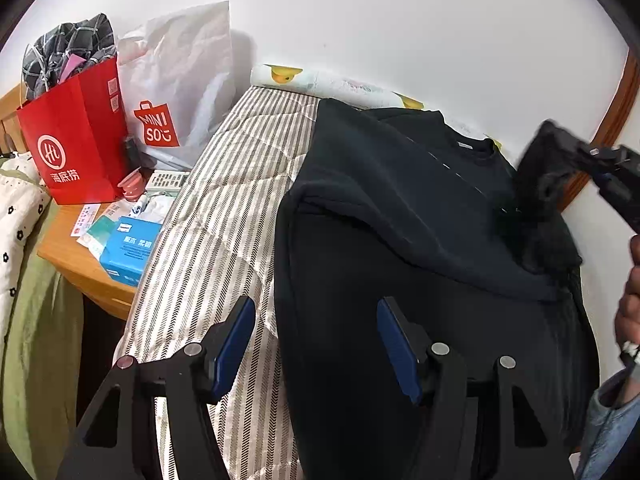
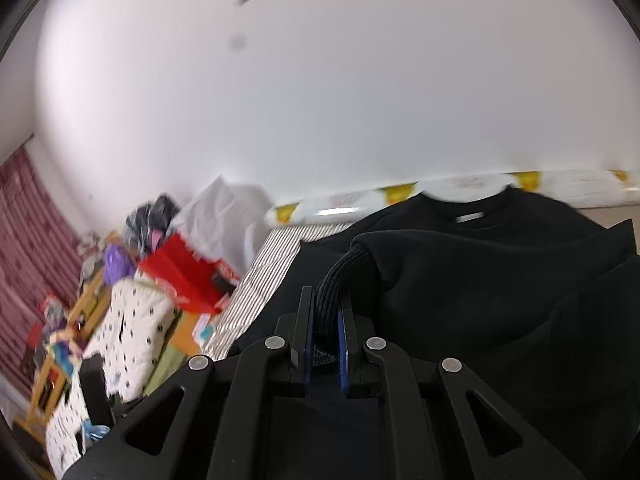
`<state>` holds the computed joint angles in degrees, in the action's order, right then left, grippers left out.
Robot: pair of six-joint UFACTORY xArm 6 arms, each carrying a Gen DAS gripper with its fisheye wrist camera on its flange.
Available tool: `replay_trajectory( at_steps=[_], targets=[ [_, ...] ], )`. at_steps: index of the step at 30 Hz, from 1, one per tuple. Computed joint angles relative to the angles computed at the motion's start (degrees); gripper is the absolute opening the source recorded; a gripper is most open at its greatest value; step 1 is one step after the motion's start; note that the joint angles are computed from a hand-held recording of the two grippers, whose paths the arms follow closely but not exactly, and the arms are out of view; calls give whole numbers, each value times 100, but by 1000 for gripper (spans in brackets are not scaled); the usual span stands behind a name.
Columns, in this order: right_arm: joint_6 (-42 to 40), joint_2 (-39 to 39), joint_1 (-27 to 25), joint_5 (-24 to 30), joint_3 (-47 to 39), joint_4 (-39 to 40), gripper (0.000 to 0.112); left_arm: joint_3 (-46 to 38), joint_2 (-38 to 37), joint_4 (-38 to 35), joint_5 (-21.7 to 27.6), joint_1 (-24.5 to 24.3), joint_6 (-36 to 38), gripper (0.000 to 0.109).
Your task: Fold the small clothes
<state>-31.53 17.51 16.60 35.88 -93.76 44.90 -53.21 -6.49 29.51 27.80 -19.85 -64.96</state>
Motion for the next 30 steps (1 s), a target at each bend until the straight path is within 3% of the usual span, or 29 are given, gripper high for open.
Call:
replay_trajectory(
  at_steps=[4, 8, 10, 12, 21, 25, 30],
  targets=[
    [158, 229, 112, 63, -54, -213, 10, -149, 176, -119, 19, -18, 203, 61],
    [208, 332, -2, 410, -41, -499, 21, -372, 385, -201, -20, -78, 317, 61],
    [64, 214, -78, 382, 161, -513, 40, -483, 500, -234, -123, -112, 338, 61],
    [-178, -111, -160, 29, 675, -496, 49, -639, 657, -304, -236, -149, 418, 61],
    [385, -1083, -1013, -1215, 2377, -2346, 49, -1863, 1662, -555, -137, -298, 958, 61],
    [1001, -1102, -1427, -1414, 2640, -3267, 49, -2417, 2132, -463, 13, -265, 1007, 61],
    [1029, -951, -1721, -1318, 2634, -3307, 49, -2894, 2624, -550, 109, -158, 1132, 54]
  ],
)
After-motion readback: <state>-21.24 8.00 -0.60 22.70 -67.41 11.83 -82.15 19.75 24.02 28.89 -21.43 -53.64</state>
